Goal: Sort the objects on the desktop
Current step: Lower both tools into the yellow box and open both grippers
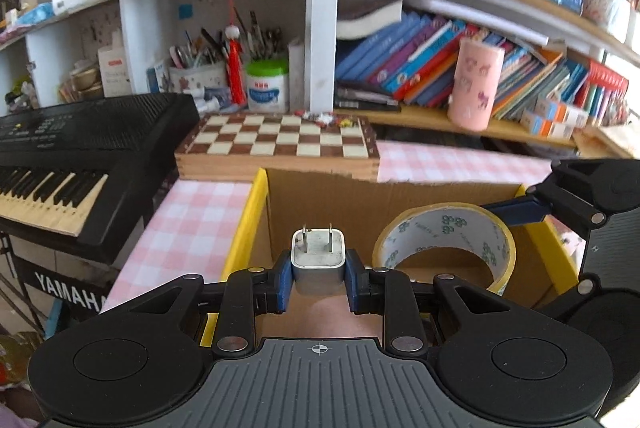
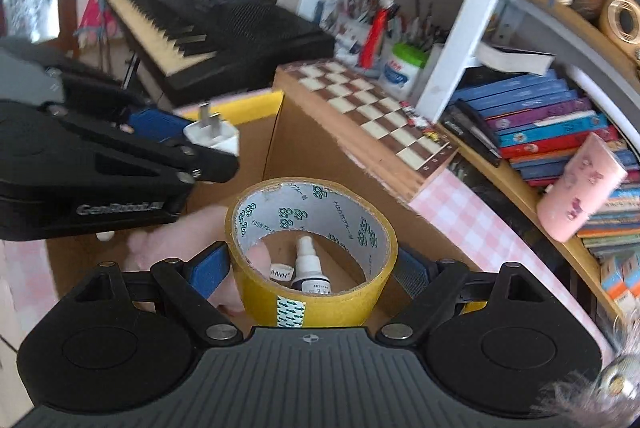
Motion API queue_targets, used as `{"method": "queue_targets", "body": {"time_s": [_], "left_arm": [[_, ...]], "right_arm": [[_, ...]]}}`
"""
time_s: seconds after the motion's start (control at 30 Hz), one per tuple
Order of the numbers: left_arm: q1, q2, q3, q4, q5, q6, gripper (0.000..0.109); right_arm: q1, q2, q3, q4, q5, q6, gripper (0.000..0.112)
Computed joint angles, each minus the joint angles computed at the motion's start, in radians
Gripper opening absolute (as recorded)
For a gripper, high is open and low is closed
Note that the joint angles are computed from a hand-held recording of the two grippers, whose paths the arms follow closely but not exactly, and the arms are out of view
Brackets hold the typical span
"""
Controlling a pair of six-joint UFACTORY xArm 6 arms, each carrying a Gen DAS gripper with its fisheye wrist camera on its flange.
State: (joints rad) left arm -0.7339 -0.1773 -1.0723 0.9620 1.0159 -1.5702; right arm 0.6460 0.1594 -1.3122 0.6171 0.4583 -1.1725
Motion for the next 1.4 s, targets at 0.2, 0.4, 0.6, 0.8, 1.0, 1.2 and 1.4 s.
{"method": "queue_targets", "body": {"time_s": [0.2,0.4,0.6,0.8,1.0,1.2,1.4], "left_arm": [[0.023,0.061,-0.044,-0.100,-0.005,0.126,0.025],[0.027,0.073,-0.058,-0.111,-0.001,0.135,0.026],[0.009,0.085,-0.079,-0.077,0.004,0.154,0.042],[-0.054,0.090,-0.115,0.039,0.109,0.084,0.064],[-0.107,0.054,-0.113,0.093,0.172,0.049,0.066],[-0.183,0.000,-0.085,0.134,0.251,-0.022,0.072],[-0.256,-0.041,-0.058,0.152,0.313,-0.069,0.073]], "right_arm": [[0.000,0.053,-0.048,-0.119,0.021,0.021,0.086],[-0.012,0.089,-0.088,-0.193,0.062,0.079,0.087],[-0.015,0.096,-0.097,-0.204,0.069,0.118,0.087],[-0.019,0.067,-0.066,-0.114,0.045,0.059,0.089],[-0.009,0.001,-0.001,0.024,-0.037,-0.033,0.089],[-0.005,-0.075,0.058,0.092,-0.089,-0.031,0.089],[0.001,-0.184,0.161,0.174,-0.173,-0.065,0.089]]}}
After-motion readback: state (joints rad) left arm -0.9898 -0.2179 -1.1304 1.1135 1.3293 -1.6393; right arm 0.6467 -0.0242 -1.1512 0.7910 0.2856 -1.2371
